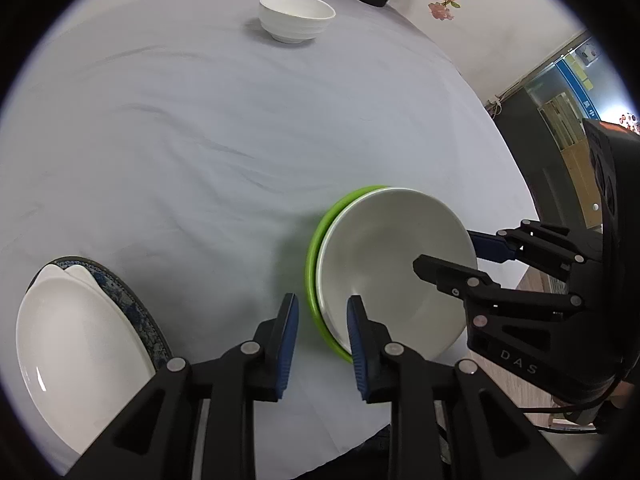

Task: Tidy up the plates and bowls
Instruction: 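Carry the larger white bowl with both tools and lower it into the green bowl, then open both tools off the white bowl and move to the small white bowl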

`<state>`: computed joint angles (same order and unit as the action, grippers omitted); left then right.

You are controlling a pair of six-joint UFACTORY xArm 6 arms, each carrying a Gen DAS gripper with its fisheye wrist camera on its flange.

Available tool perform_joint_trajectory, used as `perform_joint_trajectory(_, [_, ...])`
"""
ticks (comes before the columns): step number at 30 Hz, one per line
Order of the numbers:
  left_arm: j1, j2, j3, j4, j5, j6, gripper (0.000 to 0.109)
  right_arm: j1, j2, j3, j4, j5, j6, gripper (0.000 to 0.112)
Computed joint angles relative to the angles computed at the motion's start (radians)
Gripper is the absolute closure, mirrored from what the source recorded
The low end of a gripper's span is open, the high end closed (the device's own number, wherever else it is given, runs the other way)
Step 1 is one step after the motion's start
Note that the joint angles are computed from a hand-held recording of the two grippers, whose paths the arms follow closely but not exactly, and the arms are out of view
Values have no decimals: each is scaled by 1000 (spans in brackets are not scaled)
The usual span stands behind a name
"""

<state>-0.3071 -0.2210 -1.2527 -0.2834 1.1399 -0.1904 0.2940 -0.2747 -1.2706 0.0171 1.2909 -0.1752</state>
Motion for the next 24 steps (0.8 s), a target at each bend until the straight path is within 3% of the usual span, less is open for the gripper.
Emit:
perform_joint_trajectory(9, [15,-9,16,0,-43,43,85,-5,-6,-32,-13,17,-9,80])
perform_joint_trajectory(12, [23,-10,16,15,-57,48,85,-14,-19,-44,-2,32,-10,65])
perform_joint_trajectory(14, [32,-16,20,11,-72,62,85,-31,-35,-37,26,26,-24,43])
perform_joint_trajectory(16, [35,-23,28,20,-104,72,85,-44,-47,-39,48,31,-37,36])
perform_joint_trajectory(20, [44,-28,34,23,-144,97,67,-63,-70,-26,85,10,-60,33])
perform_joint_trajectory(24, [64,-22,30,-9,-145,150,65,-84,-99,3,107,-38,-81,35])
